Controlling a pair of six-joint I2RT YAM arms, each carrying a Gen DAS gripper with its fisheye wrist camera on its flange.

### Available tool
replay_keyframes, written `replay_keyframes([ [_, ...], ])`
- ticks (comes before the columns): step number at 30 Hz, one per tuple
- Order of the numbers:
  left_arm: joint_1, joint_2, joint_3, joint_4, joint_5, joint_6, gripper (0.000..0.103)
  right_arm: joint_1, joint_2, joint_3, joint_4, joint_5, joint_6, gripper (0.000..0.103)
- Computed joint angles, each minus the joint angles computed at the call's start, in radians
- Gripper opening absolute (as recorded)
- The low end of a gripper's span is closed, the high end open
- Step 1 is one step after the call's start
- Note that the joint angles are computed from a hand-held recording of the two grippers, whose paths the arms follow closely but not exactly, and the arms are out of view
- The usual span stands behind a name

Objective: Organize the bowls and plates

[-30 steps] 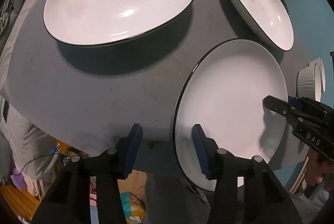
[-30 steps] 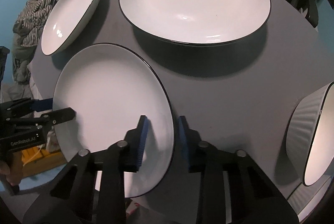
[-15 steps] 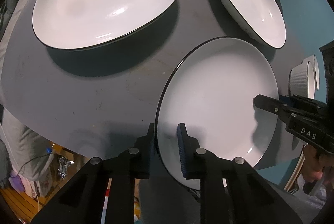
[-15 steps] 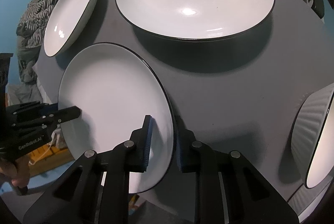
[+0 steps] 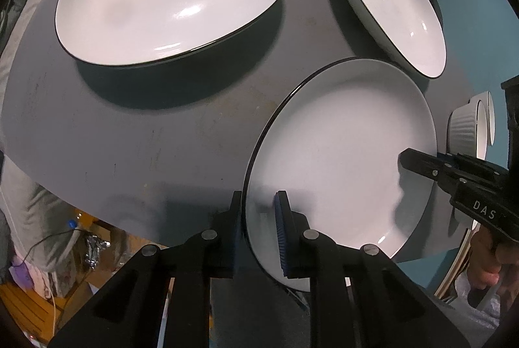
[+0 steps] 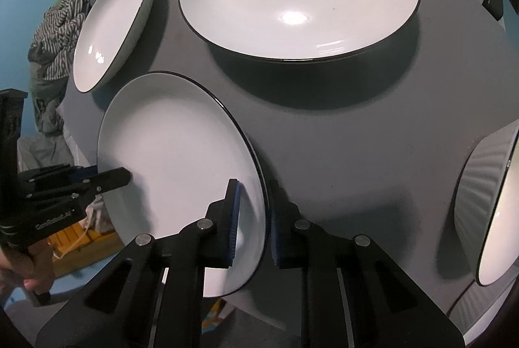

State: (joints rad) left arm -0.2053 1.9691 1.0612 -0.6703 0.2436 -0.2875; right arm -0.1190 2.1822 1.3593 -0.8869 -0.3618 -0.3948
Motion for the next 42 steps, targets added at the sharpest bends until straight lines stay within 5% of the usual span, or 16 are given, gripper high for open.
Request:
replay_keyframes([
  [16, -0.053, 0.013, 0.137, -0.052, -0.008, -0.012, 0.016, -0.067, 0.032, 0.115, -0.087, -0.022, -0.020, 0.016],
  [34, -0.060, 0.214, 0.536, -0.178, -0.056, 0.052, 0.016, -0.126, 0.125, 0.366, -0.194, -0.050, 0.003, 0.016],
  [42, -0.071, 0.392, 0.849, -0.305, -0.081, 0.055, 0.017, -0.127, 0.243, 0.590, -0.279, -0.051, 0.032, 0.016],
])
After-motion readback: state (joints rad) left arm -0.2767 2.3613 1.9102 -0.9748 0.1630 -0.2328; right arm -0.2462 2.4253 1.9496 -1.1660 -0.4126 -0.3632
